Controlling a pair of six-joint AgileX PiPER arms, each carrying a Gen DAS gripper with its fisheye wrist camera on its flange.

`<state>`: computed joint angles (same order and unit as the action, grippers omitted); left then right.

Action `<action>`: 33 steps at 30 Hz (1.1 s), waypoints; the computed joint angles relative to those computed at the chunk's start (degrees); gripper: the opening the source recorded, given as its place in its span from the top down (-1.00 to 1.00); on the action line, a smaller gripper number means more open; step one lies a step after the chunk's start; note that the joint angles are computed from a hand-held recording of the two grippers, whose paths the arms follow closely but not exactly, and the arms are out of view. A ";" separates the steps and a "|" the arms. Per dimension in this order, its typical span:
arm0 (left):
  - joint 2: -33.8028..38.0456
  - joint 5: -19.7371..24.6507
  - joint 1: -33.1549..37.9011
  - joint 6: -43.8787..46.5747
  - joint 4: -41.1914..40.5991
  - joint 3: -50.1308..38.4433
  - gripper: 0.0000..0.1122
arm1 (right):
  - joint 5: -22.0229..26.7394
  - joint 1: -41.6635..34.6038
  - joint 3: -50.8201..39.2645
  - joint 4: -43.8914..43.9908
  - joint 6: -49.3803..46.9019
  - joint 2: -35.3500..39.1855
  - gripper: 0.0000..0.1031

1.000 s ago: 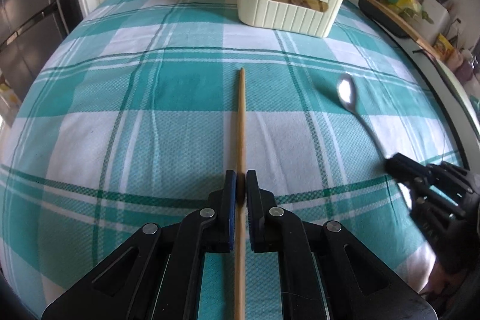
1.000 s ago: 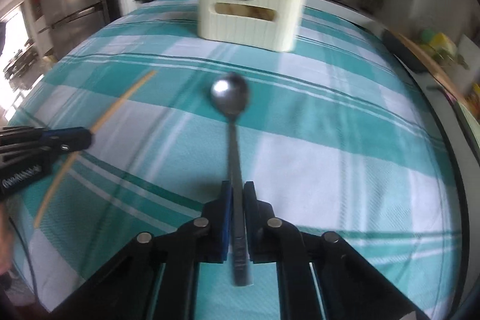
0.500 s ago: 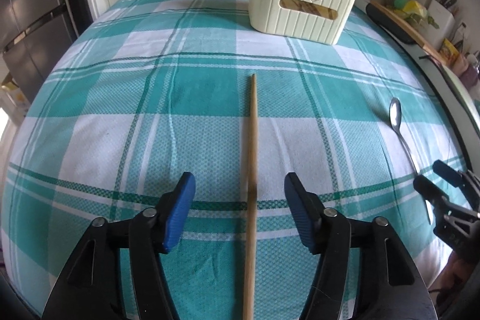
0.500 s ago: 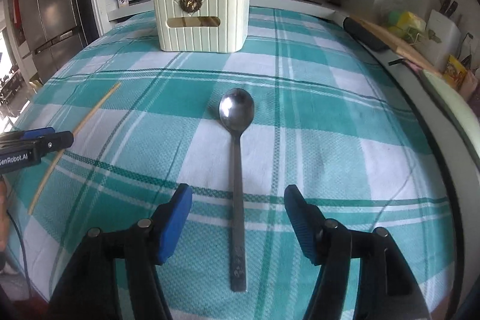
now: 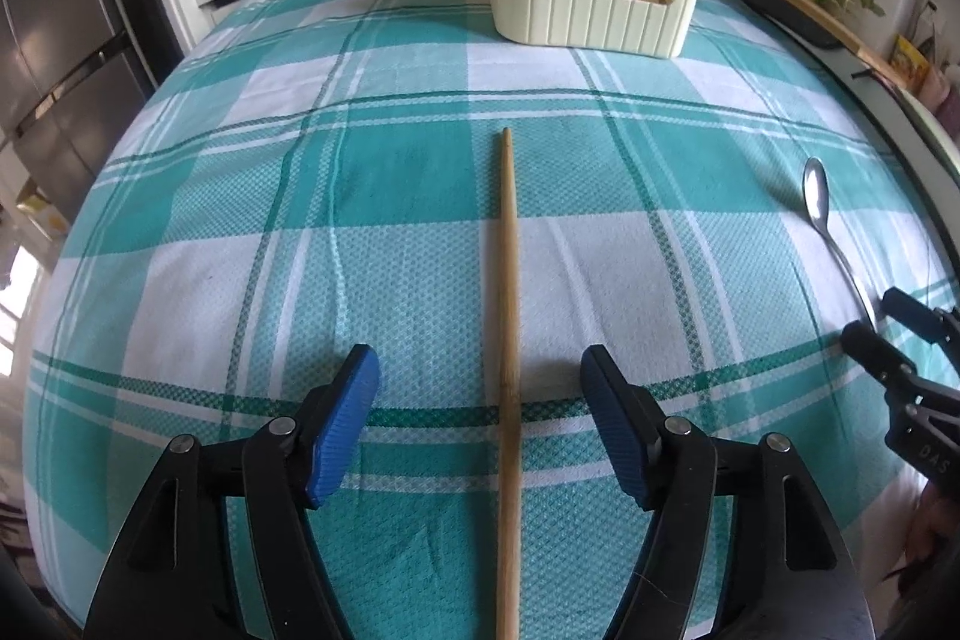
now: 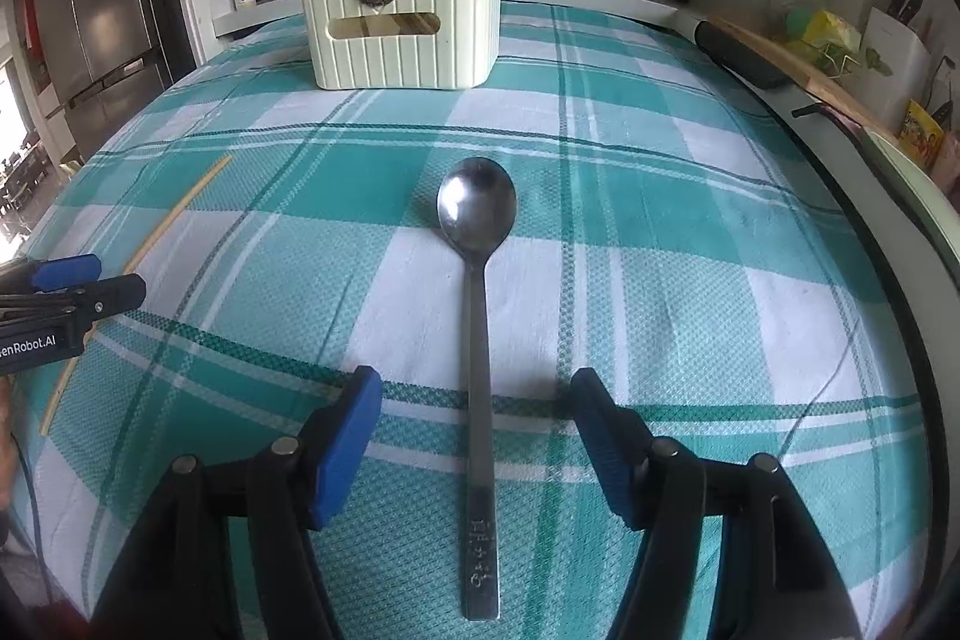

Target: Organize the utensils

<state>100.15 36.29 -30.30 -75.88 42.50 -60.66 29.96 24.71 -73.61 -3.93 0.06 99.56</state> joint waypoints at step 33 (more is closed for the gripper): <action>2.15 0.03 11.96 49.51 -31.05 -5.98 -0.83 | 13.27 -4.77 -8.69 12.94 -21.86 3.55 -0.56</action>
<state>102.31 36.32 -18.34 -26.37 11.44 -66.64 43.23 19.94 -82.30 9.01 -21.80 103.12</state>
